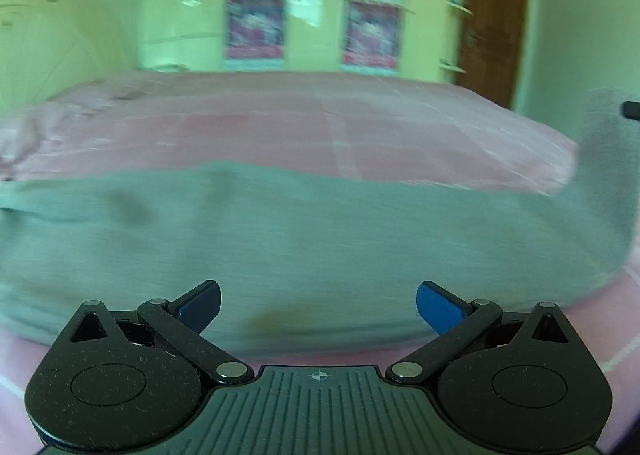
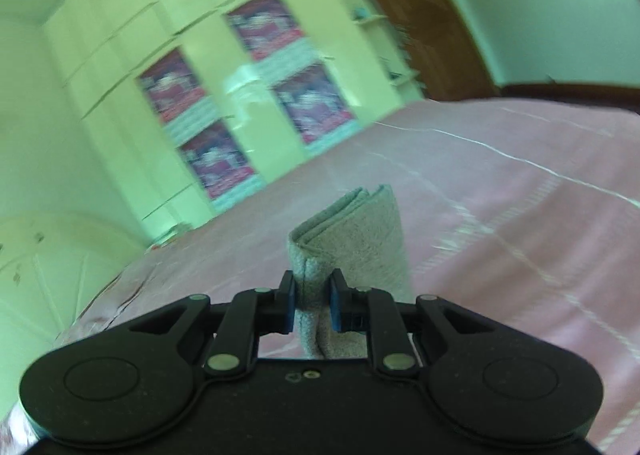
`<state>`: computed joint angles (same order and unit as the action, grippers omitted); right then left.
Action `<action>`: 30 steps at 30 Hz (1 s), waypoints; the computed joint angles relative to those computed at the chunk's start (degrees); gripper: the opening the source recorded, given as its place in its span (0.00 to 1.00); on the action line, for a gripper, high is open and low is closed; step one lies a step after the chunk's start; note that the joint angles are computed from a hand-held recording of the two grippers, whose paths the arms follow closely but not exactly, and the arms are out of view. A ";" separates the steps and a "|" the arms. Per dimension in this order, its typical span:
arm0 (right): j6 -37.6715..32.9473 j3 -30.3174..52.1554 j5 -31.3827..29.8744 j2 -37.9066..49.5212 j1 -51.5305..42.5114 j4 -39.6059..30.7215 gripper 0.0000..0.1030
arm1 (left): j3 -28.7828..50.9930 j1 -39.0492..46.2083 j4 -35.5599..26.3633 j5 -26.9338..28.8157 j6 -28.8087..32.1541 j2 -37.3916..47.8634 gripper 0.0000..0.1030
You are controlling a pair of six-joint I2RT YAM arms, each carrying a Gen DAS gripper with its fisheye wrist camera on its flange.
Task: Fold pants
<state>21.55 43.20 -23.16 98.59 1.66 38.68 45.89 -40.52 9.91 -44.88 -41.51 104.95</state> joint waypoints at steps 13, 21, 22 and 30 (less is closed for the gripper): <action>-6.05 7.82 8.02 16.06 35.28 -6.92 0.12 | -38.01 24.94 32.96 8.89 -4.50 -18.89 1.00; -6.01 -8.04 11.61 2.93 23.54 2.21 0.23 | -32.41 19.83 39.15 11.15 1.57 -9.21 1.00; -5.09 -8.26 11.63 2.68 20.92 1.59 0.25 | -30.56 18.69 38.08 10.40 1.89 -7.79 1.00; -4.19 -1.29 2.20 6.06 9.38 -8.78 0.27 | -19.65 10.45 27.30 6.11 2.85 -3.13 1.00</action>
